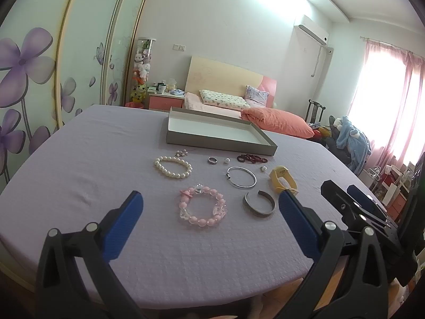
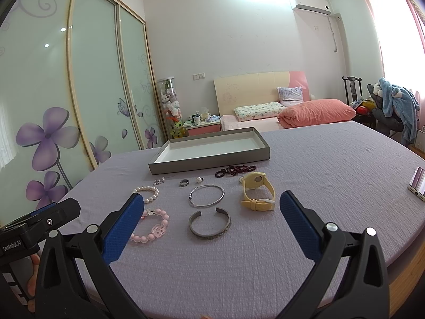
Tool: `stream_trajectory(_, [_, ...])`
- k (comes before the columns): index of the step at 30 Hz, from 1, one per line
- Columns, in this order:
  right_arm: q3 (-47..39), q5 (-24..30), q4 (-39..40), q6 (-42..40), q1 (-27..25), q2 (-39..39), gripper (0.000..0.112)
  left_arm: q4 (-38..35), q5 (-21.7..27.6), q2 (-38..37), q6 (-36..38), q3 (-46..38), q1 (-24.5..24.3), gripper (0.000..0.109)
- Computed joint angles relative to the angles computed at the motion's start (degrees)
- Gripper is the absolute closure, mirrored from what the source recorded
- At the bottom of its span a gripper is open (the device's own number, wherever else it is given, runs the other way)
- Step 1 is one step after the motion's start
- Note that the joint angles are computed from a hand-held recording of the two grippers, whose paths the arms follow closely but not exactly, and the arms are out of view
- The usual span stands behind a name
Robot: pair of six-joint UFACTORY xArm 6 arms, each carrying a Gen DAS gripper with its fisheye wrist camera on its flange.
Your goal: Organize jewelry
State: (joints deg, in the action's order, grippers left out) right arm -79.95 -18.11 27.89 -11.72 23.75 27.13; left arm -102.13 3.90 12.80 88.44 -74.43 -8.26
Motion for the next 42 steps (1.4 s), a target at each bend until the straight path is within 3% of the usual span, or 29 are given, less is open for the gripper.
stream_trajectory(42, [0.3,0.0,-0.6,0.6,-0.4,-0.2,0.011,1.4,-0.2,0.6,-1.2,-0.5,0.1,0.009])
